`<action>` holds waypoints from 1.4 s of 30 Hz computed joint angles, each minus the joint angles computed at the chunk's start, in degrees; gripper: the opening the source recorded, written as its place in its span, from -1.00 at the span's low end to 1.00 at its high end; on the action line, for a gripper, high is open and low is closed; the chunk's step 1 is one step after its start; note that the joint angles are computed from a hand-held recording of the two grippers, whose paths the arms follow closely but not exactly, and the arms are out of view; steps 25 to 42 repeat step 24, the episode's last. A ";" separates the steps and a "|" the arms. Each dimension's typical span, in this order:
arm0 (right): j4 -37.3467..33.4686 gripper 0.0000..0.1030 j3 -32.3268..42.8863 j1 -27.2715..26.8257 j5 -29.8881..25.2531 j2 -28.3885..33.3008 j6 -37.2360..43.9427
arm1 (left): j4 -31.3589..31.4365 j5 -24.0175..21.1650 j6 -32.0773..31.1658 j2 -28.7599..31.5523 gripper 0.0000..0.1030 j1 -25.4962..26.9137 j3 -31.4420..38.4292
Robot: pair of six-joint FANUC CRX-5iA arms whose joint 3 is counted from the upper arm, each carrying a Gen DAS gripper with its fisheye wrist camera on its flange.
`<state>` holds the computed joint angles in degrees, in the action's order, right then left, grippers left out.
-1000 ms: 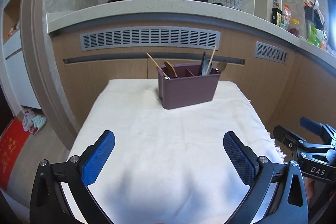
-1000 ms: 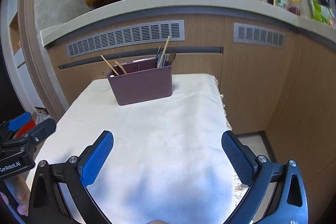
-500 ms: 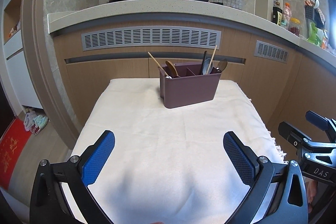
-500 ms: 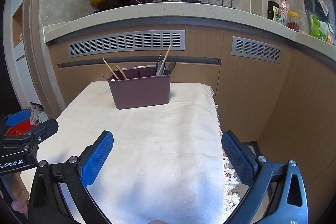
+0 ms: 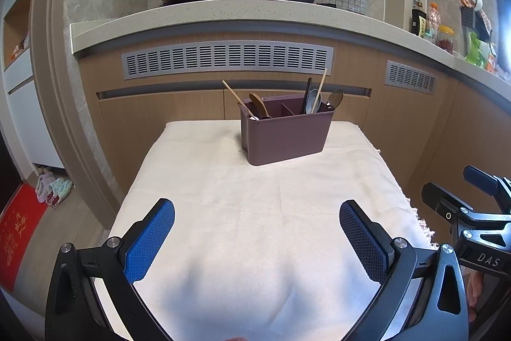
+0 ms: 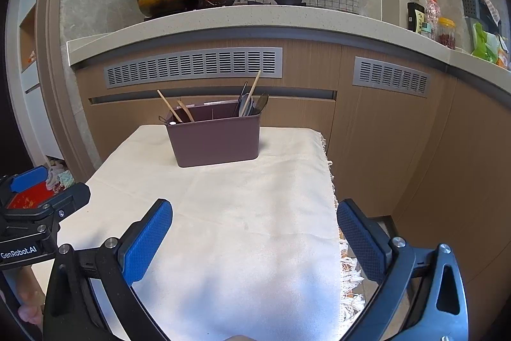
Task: Organize utensils
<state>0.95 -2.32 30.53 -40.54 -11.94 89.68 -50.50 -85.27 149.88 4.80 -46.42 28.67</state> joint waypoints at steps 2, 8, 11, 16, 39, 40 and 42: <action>-0.67 0.99 0.38 -0.30 -0.33 0.16 0.62 | -0.08 -0.10 -0.10 0.04 0.99 -0.05 0.03; -0.53 0.99 0.31 -0.26 -0.46 0.07 0.31 | -0.17 0.28 -0.09 -0.27 0.99 -0.03 -0.39; -0.17 0.99 0.03 -0.08 -0.35 -0.06 -0.12 | -0.15 0.43 -0.04 -0.43 0.99 0.02 -0.59; 0.04 0.99 0.06 0.02 -0.49 0.05 -0.33 | -0.27 0.32 -0.12 -0.38 0.99 -0.01 -0.52; -0.27 0.99 0.06 0.06 -0.71 0.29 -0.11 | -1.83 1.71 -0.83 -1.04 0.99 -0.66 -1.75; -0.27 0.99 0.06 0.06 -0.71 0.29 -0.11 | -1.83 1.71 -0.83 -1.04 0.99 -0.66 -1.75; -0.27 0.99 0.06 0.06 -0.71 0.29 -0.11 | -1.83 1.71 -0.83 -1.04 0.99 -0.66 -1.75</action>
